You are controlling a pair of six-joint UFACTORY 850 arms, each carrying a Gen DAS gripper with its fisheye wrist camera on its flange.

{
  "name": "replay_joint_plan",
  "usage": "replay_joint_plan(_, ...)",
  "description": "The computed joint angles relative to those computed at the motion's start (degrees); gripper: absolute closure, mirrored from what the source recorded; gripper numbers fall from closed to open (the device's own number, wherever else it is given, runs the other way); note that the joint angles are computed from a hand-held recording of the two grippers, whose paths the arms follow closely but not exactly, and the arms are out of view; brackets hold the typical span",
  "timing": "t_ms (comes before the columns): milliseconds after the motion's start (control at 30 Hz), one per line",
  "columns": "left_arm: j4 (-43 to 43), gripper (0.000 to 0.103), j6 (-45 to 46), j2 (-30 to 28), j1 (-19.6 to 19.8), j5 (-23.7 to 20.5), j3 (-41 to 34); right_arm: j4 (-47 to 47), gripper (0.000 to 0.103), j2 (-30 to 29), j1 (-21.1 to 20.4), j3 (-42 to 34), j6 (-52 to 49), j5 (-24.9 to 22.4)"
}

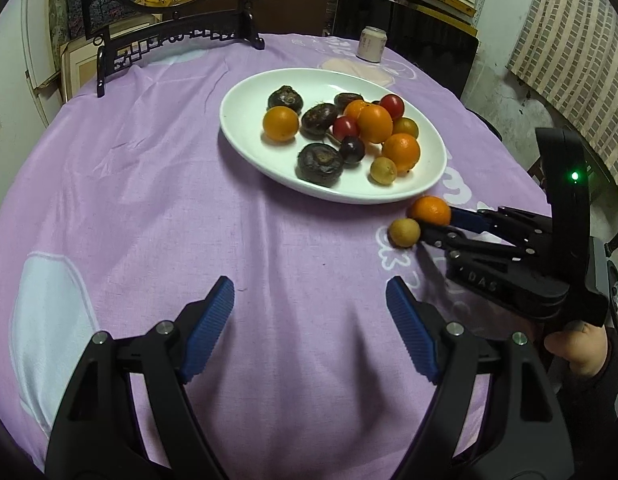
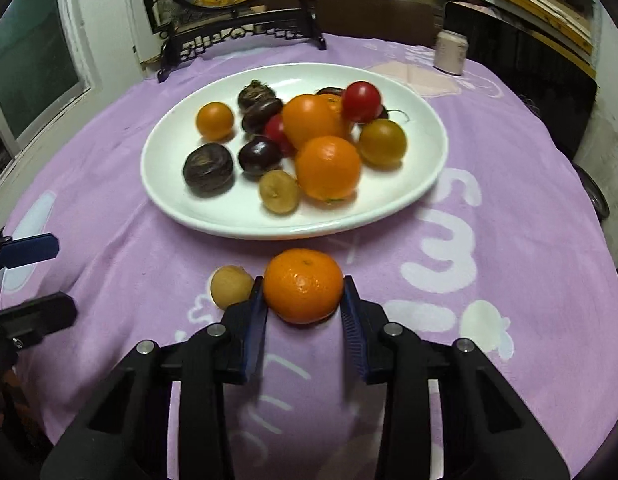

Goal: Organize fruits
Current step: 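Grasp an orange tangerine with the right tool while the left tool grasps a small yellow fruit, then carry both fruits over the white plate and open both tools to release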

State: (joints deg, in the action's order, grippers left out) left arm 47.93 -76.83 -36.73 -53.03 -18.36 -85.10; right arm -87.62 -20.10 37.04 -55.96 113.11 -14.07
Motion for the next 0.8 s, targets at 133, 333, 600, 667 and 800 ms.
replay_joint_plan(133,-5.6,0.023,6.5,-1.7,-0.5,-0.7,-2.8,-3.2,0.065,3.1,0.3,3.2,6.7,-0.1)
replay_joint_plan(333,-20.6,0.023,23.0,-8.7,-1.4,-4.4,-13.0,-15.0,0.065,10.0,0.0,11.3,22.9,-2.0)
replay_joint_plan(600,-25.6,0.046,29.1,-18.9,-2.3,-12.4,-28.3,-28.6,0.065,15.1,-2.1,17.3,38.9,-1.4)
replay_joint_plan(667,-22.1,0.06,27.4,-20.9,-3.0,-15.4,-31.7,-31.3,0.065,15.8,-2.5,18.2,41.8,-1.4)
replay_joint_plan(800,-20.6,0.078,26.6,-22.2,-3.0,-16.3,-33.8,-34.4,0.065,16.3,-3.0,18.7,45.5,-1.1)
